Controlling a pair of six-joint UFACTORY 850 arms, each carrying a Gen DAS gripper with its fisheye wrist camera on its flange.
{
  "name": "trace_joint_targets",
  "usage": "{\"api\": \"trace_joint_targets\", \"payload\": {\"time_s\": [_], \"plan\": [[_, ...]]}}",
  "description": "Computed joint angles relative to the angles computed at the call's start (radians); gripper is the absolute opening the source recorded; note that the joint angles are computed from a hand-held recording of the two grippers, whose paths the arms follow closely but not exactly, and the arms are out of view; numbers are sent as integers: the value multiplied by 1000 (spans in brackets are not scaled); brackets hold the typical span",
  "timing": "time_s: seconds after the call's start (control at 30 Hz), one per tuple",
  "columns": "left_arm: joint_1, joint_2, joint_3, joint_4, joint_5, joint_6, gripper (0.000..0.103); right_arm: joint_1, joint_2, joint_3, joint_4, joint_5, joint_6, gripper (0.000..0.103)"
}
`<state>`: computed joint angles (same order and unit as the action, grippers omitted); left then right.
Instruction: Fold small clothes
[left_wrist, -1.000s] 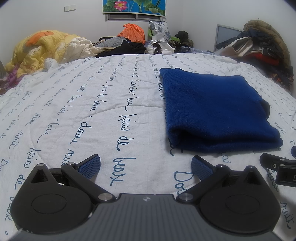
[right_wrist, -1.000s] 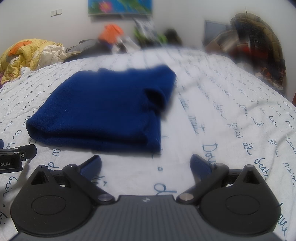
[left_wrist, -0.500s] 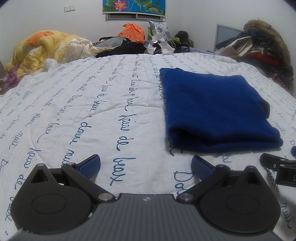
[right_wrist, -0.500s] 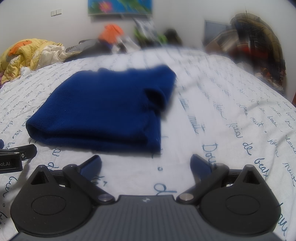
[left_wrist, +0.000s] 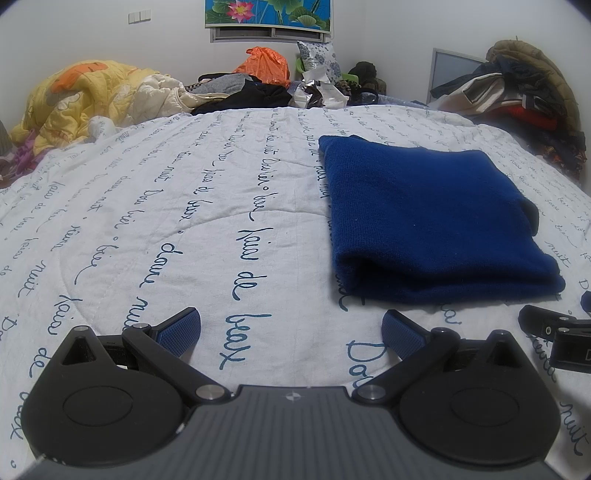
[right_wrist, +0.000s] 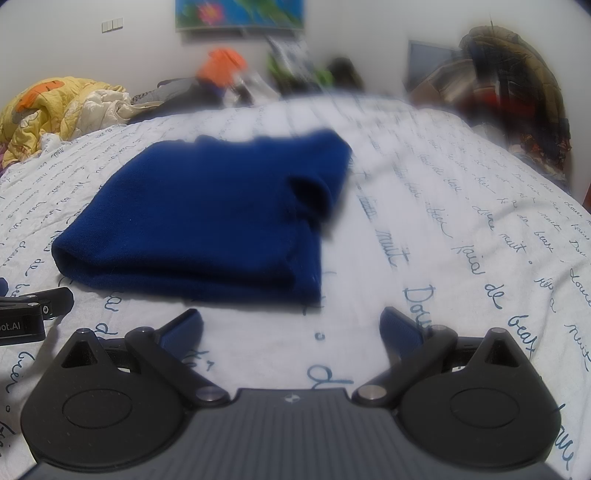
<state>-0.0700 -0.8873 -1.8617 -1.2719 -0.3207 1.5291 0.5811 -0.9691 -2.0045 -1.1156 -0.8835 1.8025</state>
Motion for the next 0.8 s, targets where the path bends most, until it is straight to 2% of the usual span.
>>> {"api": "trace_joint_targets", "payload": {"time_s": [0.13,0.47,0.7,0.8], "plan": [[4,-1,-3,17,-18,-5,103,0,0,0,0,0,0,103],[3,-16,-42,147,-36,-132,103,0,0,1,0,0,0,103],[-2,-12,-59,316,-57,-303,103,-3,5,-1,24,7,-19,103],[-2,18,-22,261,-42,-238,103,7,26,25,-7,-1,67,103]]}}
